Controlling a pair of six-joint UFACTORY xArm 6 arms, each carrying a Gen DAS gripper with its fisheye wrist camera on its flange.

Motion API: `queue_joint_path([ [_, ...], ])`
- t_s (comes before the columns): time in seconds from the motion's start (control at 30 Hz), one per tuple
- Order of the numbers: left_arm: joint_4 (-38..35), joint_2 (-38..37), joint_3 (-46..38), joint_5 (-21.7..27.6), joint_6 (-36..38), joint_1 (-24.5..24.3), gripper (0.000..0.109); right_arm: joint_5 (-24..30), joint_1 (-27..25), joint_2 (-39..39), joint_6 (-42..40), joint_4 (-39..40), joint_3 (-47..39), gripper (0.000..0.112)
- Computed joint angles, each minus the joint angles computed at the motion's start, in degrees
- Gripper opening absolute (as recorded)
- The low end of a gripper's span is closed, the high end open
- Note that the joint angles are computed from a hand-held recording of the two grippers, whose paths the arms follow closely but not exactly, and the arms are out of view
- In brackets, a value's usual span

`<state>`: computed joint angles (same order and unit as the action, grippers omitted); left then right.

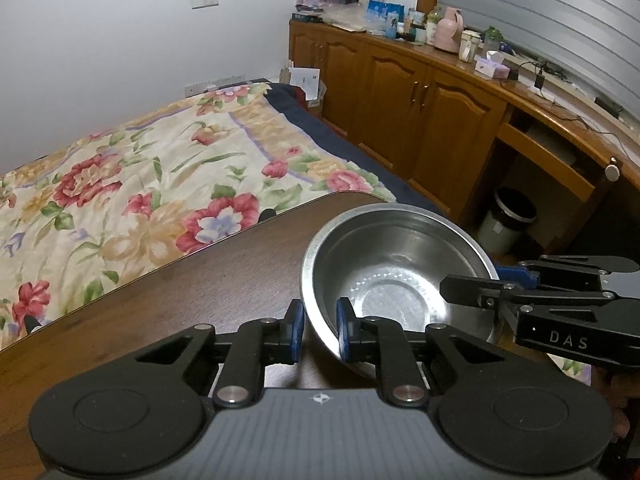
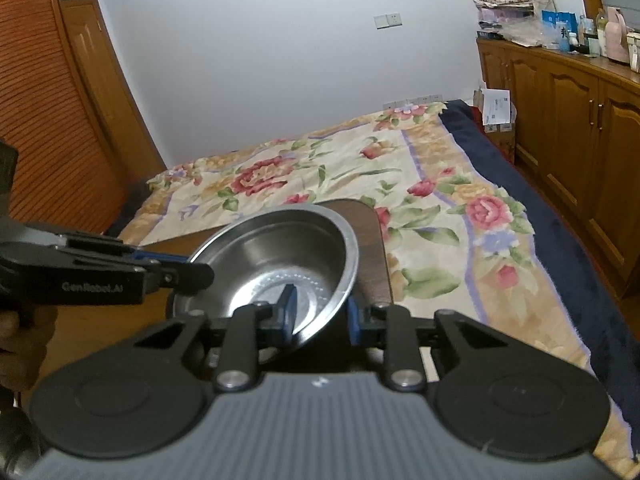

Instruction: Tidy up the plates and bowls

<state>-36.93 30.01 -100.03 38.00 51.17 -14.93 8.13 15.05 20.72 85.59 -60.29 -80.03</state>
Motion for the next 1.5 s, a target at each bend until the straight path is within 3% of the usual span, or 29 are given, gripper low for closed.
queue_joint_path([
  [0.37, -3.79, -4.5, 2.63, 0.73, 1.86, 1.56, 0.017, 1.62, 0.8, -0.59, 0.43, 0.5, -1.51, 0.019],
  [0.77, -9.74, -15.67, 11.1, -0.32, 8.35, 4.02, 0.017, 5.43, 3.79, -3.89, 1.59, -2.93, -3.11, 0.018],
  [1.5, -21.69, -35.14, 29.24, 3.02, 20.04, 12.44, 0.018, 9.59, 10.2, -8.31, 3.93, -8.39, -3.32, 0.017],
])
